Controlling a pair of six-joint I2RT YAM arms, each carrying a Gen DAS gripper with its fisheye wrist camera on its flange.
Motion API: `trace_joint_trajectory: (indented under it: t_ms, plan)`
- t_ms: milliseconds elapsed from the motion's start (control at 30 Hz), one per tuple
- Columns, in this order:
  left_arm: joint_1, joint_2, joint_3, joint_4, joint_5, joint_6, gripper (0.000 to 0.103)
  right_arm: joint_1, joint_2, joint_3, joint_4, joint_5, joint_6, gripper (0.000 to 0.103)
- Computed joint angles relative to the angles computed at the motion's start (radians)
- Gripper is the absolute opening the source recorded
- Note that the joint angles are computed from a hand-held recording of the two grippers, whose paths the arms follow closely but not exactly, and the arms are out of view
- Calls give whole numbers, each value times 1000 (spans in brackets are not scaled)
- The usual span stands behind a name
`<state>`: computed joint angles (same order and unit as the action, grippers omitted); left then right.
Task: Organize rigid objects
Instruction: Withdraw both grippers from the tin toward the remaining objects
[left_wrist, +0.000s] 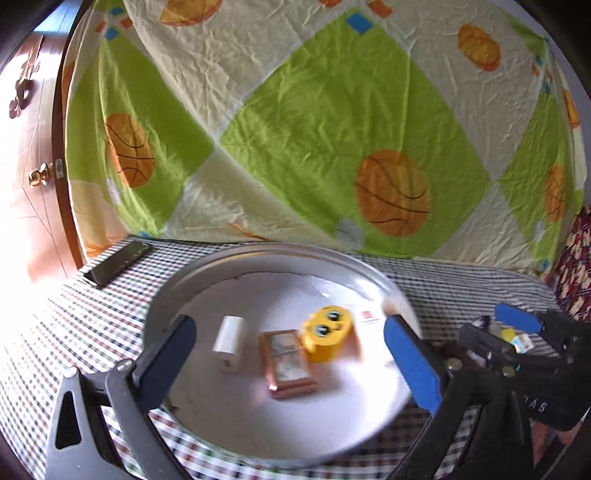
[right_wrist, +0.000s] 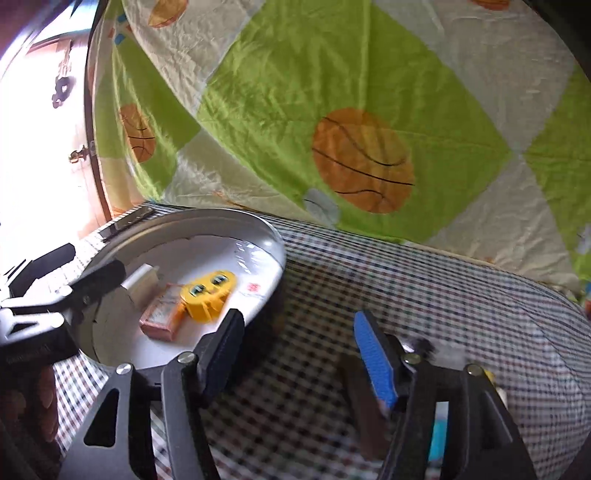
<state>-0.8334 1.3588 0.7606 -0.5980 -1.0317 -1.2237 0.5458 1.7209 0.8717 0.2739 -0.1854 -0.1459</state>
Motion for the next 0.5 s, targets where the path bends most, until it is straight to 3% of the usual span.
trace_joint_trajectory:
  t_ms: [133, 200, 400, 500]
  plan:
    - [-41, 129, 91, 52, 45, 29, 103, -131, -43, -93, 19, -45, 3, 68]
    - [-55, 214, 161, 26, 47, 26, 103, -182, -47, -125, 32, -41, 0, 68]
    - [-107, 372, 296, 40, 29, 108, 103, -292, 22, -111, 6, -64, 14, 68]
    - [-116, 412, 335, 69, 65, 156, 103, -317, 63, -100, 30, -79, 12, 68]
